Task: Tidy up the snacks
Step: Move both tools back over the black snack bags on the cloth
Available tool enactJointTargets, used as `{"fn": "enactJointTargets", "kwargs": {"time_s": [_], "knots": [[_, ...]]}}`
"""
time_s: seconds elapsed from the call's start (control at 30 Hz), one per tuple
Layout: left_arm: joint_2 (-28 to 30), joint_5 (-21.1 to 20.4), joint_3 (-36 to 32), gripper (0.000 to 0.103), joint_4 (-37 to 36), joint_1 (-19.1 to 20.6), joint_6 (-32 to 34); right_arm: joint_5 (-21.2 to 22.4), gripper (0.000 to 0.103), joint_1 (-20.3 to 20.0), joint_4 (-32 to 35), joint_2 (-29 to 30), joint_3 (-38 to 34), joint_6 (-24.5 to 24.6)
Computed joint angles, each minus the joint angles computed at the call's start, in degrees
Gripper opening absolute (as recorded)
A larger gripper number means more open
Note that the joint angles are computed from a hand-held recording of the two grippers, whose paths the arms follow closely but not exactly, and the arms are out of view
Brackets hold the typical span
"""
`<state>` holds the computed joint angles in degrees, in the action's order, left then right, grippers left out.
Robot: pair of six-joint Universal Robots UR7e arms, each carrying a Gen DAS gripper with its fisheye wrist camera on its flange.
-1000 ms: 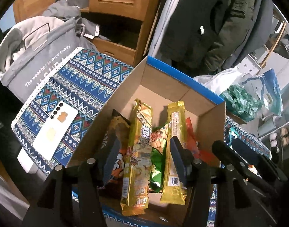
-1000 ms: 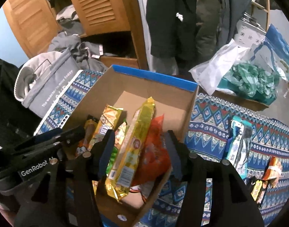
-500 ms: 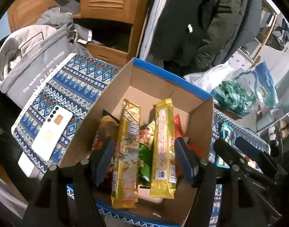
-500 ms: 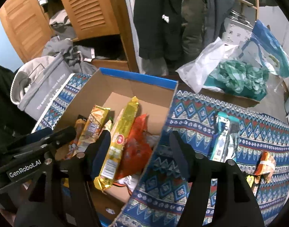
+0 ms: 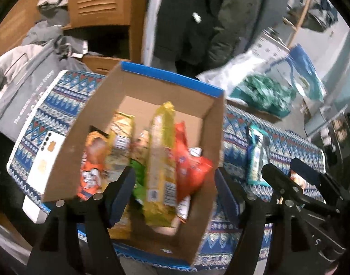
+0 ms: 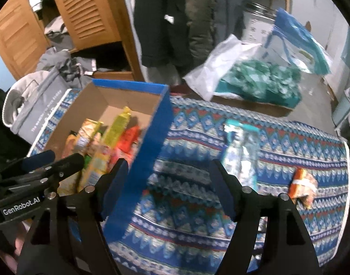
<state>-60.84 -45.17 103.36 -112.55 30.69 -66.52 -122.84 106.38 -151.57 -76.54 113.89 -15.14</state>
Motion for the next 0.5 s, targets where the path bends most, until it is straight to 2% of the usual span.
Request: {"fn": "enactJointTargets", "kwargs": {"time_s": [0.13, 0.3, 0.5], "knots": [[2.65, -2.31, -1.16, 0.08, -2.4, -0.72, 3.32, -1.43, 0.073, -2.01, 0.56, -3.41, 2.01, -1.36], [6.41, -3.76, -3.18, 0.08, -3.37, -2.23, 7.43, -3.17, 0.073, -4.94, 1.29, -7.72, 4.5, -2.92], [10.63, -7.37, -5.36, 0.08, -3.87, -3.2, 10.37, -3.76, 0.073, -9.0, 2.96, -12.48, 6.77, -3.73]]}}
